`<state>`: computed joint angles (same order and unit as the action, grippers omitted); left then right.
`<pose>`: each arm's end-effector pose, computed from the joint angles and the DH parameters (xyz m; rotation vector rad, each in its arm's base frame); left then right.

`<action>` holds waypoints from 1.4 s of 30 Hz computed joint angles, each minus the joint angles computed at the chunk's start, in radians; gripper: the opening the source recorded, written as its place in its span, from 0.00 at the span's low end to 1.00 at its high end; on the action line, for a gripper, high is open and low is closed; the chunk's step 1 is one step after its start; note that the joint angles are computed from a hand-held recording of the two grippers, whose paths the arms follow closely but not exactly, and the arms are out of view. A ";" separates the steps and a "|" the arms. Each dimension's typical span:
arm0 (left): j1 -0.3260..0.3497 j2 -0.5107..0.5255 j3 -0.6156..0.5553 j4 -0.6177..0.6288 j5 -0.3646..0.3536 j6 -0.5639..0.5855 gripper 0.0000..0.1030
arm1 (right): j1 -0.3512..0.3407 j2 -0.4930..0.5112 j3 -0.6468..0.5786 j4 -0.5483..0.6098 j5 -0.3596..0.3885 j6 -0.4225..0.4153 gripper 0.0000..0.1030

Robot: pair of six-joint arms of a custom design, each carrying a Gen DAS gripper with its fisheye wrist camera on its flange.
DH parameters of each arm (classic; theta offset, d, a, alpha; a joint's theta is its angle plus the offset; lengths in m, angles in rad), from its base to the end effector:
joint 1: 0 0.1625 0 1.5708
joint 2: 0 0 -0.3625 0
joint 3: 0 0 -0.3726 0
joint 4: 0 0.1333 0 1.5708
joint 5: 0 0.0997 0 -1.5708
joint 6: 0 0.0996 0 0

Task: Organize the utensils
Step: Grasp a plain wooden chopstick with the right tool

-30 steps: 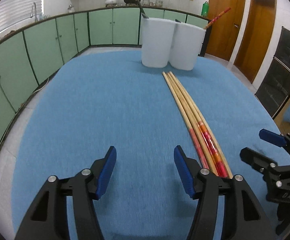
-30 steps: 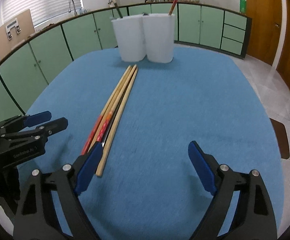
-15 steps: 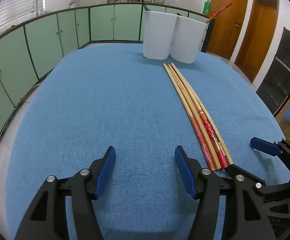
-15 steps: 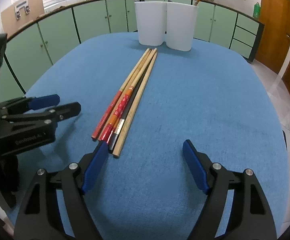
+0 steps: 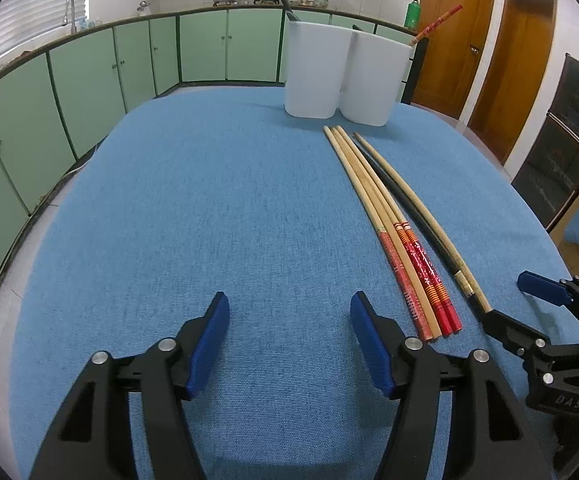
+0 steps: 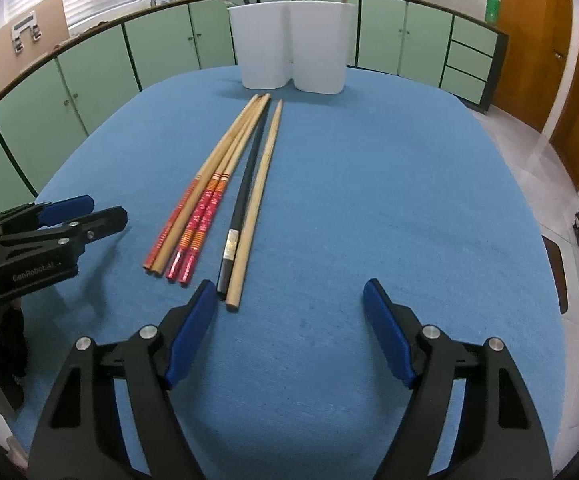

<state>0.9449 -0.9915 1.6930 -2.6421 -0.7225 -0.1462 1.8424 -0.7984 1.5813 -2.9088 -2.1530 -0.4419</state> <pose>-0.1828 -0.6080 0.2000 0.3677 2.3441 -0.8117 0.2489 -0.6009 0.1412 0.6593 -2.3675 0.6327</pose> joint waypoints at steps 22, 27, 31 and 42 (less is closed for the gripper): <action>-0.001 0.002 -0.003 0.008 0.008 -0.001 0.63 | 0.002 0.000 0.005 0.004 -0.004 -0.023 0.64; 0.000 0.004 -0.006 0.007 0.006 -0.001 0.63 | 0.010 0.010 0.000 -0.007 -0.013 -0.033 0.61; -0.001 0.008 -0.009 0.010 0.011 0.000 0.63 | 0.008 0.003 0.007 -0.005 0.003 -0.017 0.52; -0.001 0.009 -0.010 0.011 0.014 0.000 0.63 | -0.006 -0.014 0.012 0.013 0.067 -0.009 0.06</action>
<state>0.9439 -0.9823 1.6828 -2.6311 -0.7089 -0.1463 1.8364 -0.8122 1.5935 -2.8956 -2.0860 -0.4511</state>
